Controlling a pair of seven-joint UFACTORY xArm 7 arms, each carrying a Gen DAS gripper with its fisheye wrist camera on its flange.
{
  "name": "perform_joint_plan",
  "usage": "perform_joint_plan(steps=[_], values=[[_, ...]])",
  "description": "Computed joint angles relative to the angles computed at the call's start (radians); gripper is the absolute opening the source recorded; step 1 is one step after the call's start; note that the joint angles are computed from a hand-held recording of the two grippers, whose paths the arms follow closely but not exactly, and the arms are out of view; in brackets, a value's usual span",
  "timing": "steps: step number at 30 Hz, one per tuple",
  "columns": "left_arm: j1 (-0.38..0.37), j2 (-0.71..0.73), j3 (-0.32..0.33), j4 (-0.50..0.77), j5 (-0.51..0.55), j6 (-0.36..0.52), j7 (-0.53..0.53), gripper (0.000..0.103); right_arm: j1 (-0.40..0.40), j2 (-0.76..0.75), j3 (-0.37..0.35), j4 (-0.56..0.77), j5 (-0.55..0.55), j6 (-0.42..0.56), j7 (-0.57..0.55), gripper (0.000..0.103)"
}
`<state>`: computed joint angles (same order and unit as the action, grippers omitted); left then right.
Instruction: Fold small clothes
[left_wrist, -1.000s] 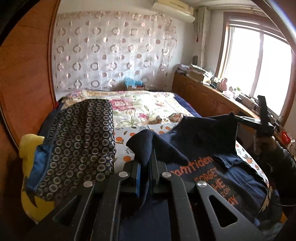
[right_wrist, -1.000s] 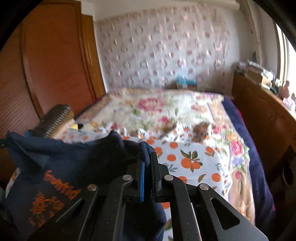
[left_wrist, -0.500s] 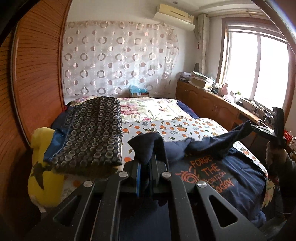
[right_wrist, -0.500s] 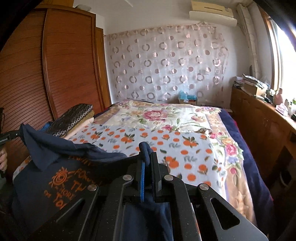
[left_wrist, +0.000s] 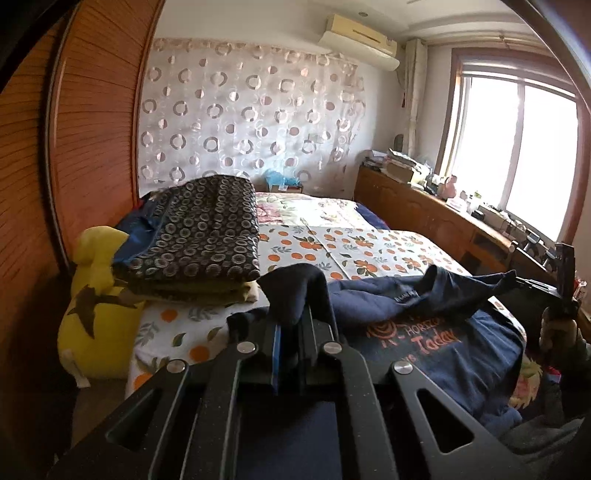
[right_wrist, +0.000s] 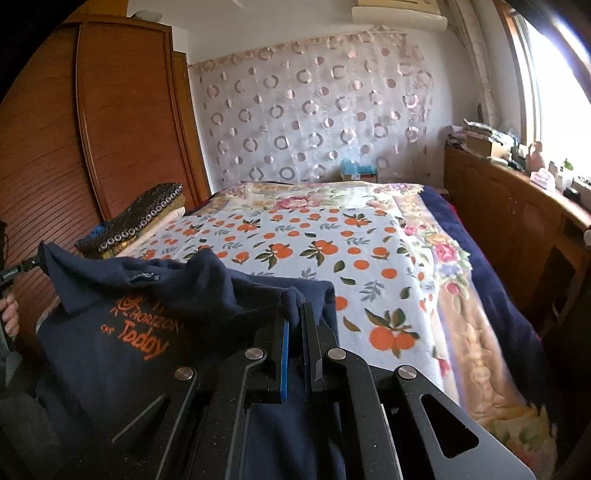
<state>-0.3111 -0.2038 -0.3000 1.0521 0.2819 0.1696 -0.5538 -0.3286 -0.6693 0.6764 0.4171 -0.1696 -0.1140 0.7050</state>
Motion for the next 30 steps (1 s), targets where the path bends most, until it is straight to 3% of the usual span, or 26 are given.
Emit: perform_joint_plan(steps=[8, 12, 15, 17, 19, 23, 27, 30], values=[[-0.003, -0.13, -0.004, -0.084, -0.04, 0.058, 0.038, 0.008, 0.257, -0.186, -0.173, -0.036, -0.044, 0.255, -0.049, 0.005], [-0.007, -0.145, -0.008, -0.105, -0.067, 0.072, 0.048, 0.008, 0.353, -0.262, -0.232, -0.084, -0.046, 0.316, -0.03, 0.005], [0.033, -0.133, -0.049, -0.09, -0.017, 0.118, 0.028, 0.009, 0.387, -0.244, -0.249, -0.085, -0.048, 0.345, -0.022, 0.005], [0.033, -0.135, -0.049, -0.093, -0.004, 0.136, 0.026, 0.016, 0.377, -0.22, -0.248, -0.067, -0.064, 0.369, -0.022, 0.005], [0.057, -0.143, -0.063, -0.097, 0.031, 0.14, -0.003, 0.04, 0.389, -0.206, -0.265, -0.043, -0.068, 0.393, -0.024, 0.011], [0.059, -0.139, -0.041, -0.094, 0.032, 0.121, 0.0, 0.055, 0.358, -0.22, -0.255, -0.011, -0.103, 0.424, -0.013, 0.049], [0.092, -0.112, -0.052, -0.074, 0.069, 0.079, -0.039, 0.071, 0.31, -0.216, -0.238, 0.012, -0.131, 0.395, 0.017, 0.05], [0.101, -0.062, -0.055, -0.024, 0.097, 0.095, -0.045, 0.071, 0.268, -0.157, -0.217, 0.046, -0.152, 0.361, 0.028, 0.05]])
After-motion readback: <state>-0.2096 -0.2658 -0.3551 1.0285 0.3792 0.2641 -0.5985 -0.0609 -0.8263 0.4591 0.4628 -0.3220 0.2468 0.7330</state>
